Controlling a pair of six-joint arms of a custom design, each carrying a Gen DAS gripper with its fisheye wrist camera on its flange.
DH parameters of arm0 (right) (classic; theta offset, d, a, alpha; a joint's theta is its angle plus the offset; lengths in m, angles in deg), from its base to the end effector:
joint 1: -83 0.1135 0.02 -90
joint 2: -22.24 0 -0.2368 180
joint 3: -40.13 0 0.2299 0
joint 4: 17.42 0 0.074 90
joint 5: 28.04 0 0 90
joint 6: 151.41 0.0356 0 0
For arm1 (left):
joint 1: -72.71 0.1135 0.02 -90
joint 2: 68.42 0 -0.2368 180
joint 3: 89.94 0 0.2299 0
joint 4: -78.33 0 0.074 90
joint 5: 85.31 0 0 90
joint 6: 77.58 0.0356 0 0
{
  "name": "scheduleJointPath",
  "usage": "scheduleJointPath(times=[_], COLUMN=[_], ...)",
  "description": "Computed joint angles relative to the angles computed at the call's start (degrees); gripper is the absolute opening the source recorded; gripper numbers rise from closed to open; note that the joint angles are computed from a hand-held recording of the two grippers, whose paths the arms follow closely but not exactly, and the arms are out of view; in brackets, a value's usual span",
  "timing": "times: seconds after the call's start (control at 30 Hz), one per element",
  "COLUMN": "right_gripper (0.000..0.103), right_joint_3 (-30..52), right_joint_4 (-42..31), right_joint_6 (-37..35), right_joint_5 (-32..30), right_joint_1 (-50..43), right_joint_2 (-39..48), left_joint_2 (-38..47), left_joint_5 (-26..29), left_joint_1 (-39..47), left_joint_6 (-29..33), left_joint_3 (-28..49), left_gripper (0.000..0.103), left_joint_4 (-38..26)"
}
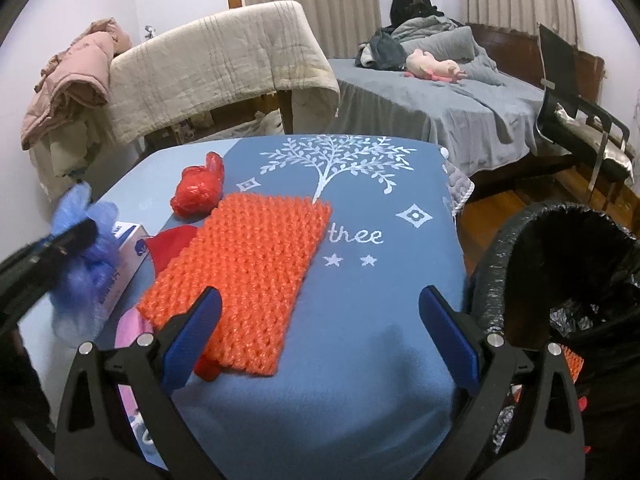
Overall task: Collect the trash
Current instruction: 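Grasp the blue plastic bag with the left tool while the right tool grasps the orange mesh pad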
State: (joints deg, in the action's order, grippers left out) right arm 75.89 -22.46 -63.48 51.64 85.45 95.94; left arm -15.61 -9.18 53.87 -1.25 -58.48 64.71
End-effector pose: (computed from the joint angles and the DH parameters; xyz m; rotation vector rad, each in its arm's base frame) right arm 0.2141 0.0155 0.1251 -0.1820 2.3082 0.2123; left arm 0.1731 -0.0500 0.1562 -0.0392 2.1612 -0.0626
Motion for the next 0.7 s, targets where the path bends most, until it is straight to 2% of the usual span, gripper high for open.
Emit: scheduleJointPath(times=[0.17,0.47,0.57,0.63,0.7], right_gripper=[0.095,0.078,0.068,0.055,0.033], right_joint_3=[2.33,7.32,8.99,9.70,10.07], right_joint_4=[0.99,-1.03,-1.93,-2.42,-2.78], right_joint_6=[0.64,1.12,1.00,0.43,-0.52], right_joint_5=[0.93,1.30,0.81,-0.97,-4.09], right_joint_1=[1.14,3.99,4.91,4.76,4.43], right_joint_2=[4.32,10.78,13.07,14.02,14.34], left_joint_2=[2.21,6.27,6.82,7.21,7.57], left_joint_5=[0.89,1.48,1.87,2.05,2.39], left_joint_1=[1.18,1.75,2.16,2.22,2.32], left_joint_6=[0.64,0.99,1.38,1.45,1.38], left_joint_3=[1.26,1.56,1.64,1.55,1.49], left_gripper=[0.027,0.027,0.027,0.027,0.027], left_joint_4=[1.17,4.07,4.44,4.69,4.83])
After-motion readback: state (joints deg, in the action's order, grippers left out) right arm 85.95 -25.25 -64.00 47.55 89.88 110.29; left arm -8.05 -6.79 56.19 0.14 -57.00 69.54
